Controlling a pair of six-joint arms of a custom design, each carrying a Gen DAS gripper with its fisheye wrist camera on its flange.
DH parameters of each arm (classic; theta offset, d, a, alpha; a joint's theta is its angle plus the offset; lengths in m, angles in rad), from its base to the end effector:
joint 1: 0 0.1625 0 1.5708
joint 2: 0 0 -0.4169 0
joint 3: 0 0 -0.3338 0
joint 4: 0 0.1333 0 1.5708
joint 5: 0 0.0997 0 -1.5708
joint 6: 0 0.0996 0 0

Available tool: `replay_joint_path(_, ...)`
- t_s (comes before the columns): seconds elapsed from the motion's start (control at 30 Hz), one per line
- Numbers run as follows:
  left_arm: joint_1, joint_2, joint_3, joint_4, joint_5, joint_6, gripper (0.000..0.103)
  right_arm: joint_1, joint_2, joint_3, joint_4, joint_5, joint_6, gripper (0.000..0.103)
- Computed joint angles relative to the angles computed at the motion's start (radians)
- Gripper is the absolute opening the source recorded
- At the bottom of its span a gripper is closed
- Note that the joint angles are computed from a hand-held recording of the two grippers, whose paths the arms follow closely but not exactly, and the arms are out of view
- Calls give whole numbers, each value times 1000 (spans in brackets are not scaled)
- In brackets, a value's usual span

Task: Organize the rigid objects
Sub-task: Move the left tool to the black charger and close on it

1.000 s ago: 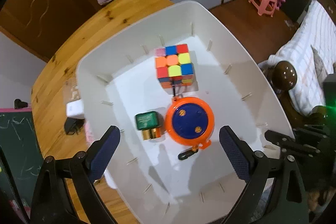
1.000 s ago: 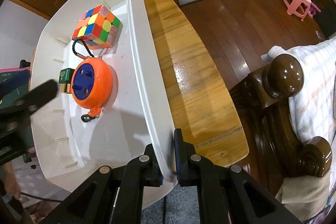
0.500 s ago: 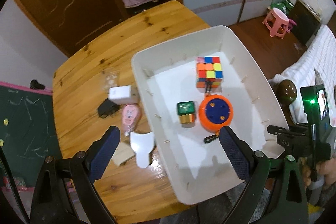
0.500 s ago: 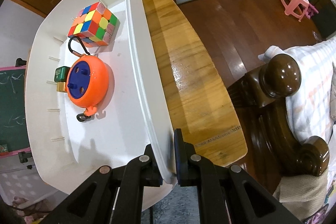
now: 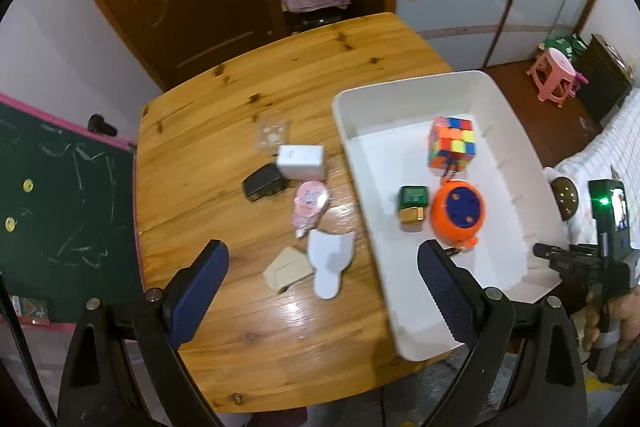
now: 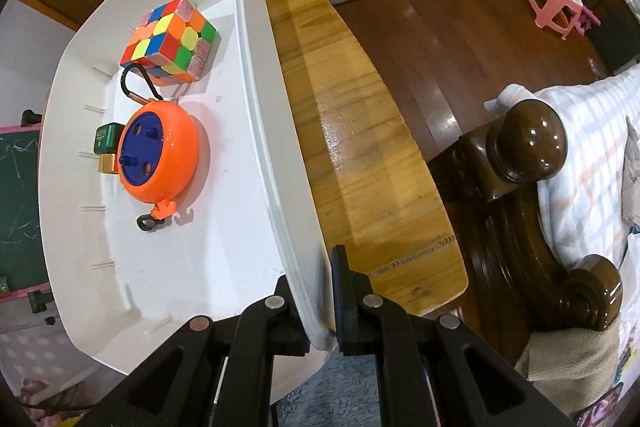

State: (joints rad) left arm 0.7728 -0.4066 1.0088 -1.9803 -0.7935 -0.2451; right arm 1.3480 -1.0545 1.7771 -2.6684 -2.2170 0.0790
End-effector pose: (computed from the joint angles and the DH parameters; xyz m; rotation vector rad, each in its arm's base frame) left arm -0.3896 -0.6636 0.0495 0.7345 2.2466 -0.2839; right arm -0.0562 -0.5800 0.2668 -0.5209 -2.3929 0.4037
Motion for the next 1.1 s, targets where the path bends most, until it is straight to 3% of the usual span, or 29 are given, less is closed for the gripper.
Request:
replay_joint_path(0.27,65,-37,-1,-5,-16,-25,96,4,2,2,-3,-10,18,8)
replay_joint_path(0.43,114,-5,-67,2,-25,3,96,6,3,-2,7,-17,39,9)
replay_joint_path(0.7,187,118,-225,-10,-8,272,96,16,12,-17,38,-49,83,10)
replay_joint_path(1.0,272,295,-553,171,-72,513,95,29,27,-46,100,-94,168,13)
replay_joint_path(1.1,288,360,-677,239,-73,580,85,31,32,-56,116,-107,192,14)
